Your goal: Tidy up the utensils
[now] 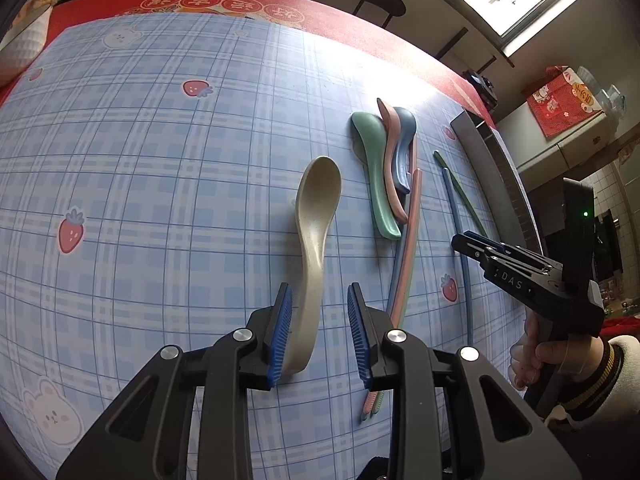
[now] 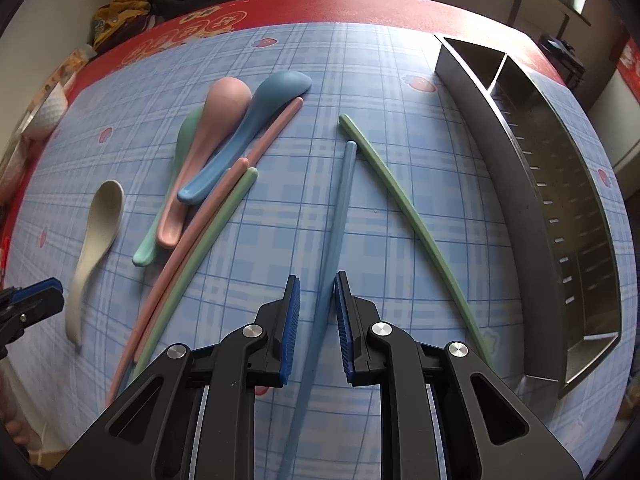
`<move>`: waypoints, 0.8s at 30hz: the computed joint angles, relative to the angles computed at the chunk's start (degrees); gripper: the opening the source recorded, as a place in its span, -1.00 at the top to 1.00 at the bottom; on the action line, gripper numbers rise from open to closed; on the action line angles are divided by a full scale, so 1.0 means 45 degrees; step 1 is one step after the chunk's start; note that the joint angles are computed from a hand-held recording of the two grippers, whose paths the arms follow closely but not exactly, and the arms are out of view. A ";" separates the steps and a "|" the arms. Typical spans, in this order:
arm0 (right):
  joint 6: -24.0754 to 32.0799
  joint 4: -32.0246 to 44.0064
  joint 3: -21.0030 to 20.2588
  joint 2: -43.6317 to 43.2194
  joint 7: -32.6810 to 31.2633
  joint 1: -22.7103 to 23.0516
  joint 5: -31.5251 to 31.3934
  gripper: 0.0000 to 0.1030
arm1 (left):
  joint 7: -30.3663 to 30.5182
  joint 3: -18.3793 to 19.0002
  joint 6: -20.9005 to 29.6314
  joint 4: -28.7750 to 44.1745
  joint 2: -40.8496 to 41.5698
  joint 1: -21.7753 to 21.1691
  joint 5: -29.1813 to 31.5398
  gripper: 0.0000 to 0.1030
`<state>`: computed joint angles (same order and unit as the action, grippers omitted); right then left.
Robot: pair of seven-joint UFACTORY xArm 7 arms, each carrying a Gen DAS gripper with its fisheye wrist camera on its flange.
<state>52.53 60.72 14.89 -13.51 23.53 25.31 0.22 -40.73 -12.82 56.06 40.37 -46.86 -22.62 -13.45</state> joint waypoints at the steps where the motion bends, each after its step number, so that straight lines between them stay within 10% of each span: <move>1: -0.0033 -0.0057 -0.0021 -0.0055 -0.0025 0.0026 0.0103 0.84 | 0.0083 0.0032 0.0054 0.0013 0.0053 -0.0035 0.0012 0.43; 24: -0.0622 -0.0895 -0.0031 -0.0786 -0.0097 -0.0008 0.0315 0.86 | 0.0094 -0.0235 -0.0040 0.0644 0.1822 0.0523 0.1193 0.65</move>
<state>49.73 56.69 14.75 -17.05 23.10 25.28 1.64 -40.31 -13.88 55.88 43.27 -38.67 -20.27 -8.08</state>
